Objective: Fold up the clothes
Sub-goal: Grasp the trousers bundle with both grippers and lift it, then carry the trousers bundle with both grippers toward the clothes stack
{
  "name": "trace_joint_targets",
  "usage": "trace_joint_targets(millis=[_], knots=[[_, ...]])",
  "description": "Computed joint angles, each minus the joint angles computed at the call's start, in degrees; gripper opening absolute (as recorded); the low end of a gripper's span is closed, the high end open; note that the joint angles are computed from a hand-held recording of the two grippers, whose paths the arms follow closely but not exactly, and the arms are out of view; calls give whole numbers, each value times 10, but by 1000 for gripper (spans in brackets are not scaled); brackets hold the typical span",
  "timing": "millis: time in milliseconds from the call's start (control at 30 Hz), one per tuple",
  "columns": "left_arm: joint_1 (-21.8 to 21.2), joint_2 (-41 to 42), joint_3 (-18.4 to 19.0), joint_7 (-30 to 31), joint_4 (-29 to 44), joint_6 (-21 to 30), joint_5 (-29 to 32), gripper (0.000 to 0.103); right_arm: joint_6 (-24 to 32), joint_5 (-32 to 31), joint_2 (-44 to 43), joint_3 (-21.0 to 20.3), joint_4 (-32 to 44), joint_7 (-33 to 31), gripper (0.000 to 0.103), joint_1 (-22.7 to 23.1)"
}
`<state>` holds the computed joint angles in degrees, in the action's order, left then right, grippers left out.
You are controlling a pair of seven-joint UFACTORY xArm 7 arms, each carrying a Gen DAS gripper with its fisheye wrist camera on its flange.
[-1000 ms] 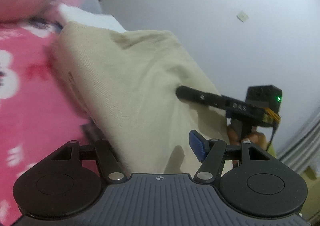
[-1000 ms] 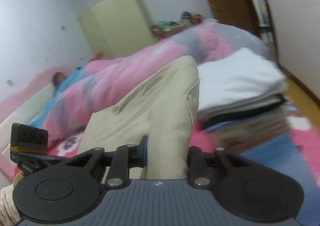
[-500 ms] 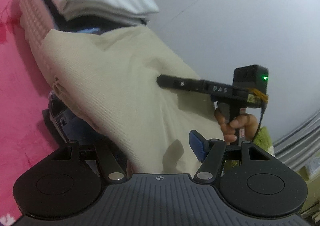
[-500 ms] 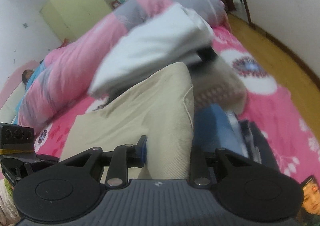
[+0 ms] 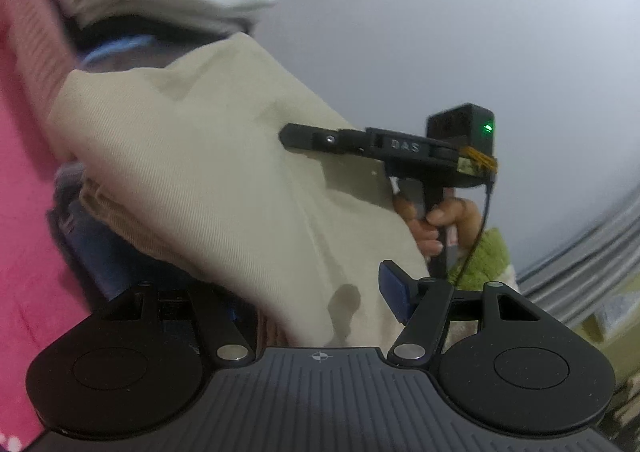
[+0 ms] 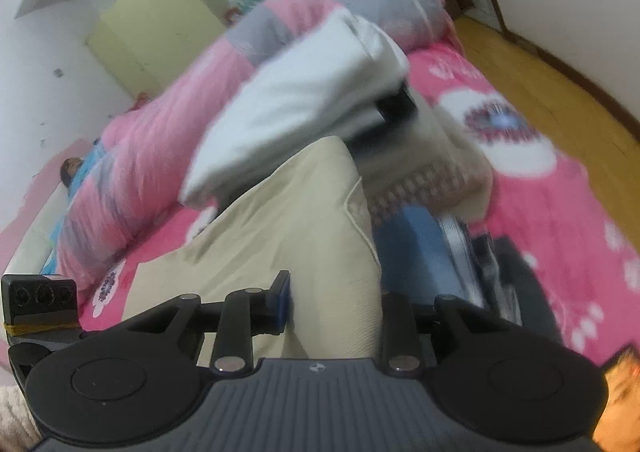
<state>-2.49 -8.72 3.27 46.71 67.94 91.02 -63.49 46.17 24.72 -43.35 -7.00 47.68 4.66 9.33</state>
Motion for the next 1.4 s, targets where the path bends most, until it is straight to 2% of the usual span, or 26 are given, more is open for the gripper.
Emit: trace_joint_targets(millis=[133,267,367,467,567,667,733,867,1000,1067,1100,1167,1200,1300,1400], knots=[[8,19,4,-6,10,17,-1,63,-35,20,-14,-5,-39,7,31,2],[17,26,3,-9,17,26,2,63,-42,20,-19,-4,-47,20,33,0],[22,34,0,-38,28,12,0,64,-51,21,-26,3,-59,48,38,-9],[41,37,13,-39,31,11,-2,70,-61,2,-47,21,-68,83,45,-27],[67,31,32,-15,32,10,-19,73,-72,-48,-95,66,-86,148,49,-73],[81,6,39,16,26,-29,-30,73,-89,-126,-199,163,-126,258,52,-161],[80,-20,39,47,14,-65,-37,73,-105,-150,-292,216,-164,312,52,-176],[48,-65,35,121,-4,-94,-42,73,-111,-177,-409,305,-194,375,48,-141],[2,-108,0,207,-49,-195,-8,73,-110,-223,-413,398,-166,402,36,-131],[-16,-115,-16,235,-78,-250,15,72,-113,-237,-403,427,-169,413,36,-119],[-23,-119,-21,247,-95,-277,24,72,-92,-240,-385,443,-171,415,35,-108],[-37,-124,-19,264,-116,-307,34,74,-60,-246,-352,477,-181,427,35,-94],[-44,-126,-18,270,-125,-320,38,75,-72,-252,-358,493,-200,440,35,-84],[-67,-139,4,303,-137,-331,33,76,-56,-268,-342,486,-178,461,35,-85],[-82,-156,14,315,-140,-351,31,75,-40,-306,-343,457,-144,467,34,-95]])
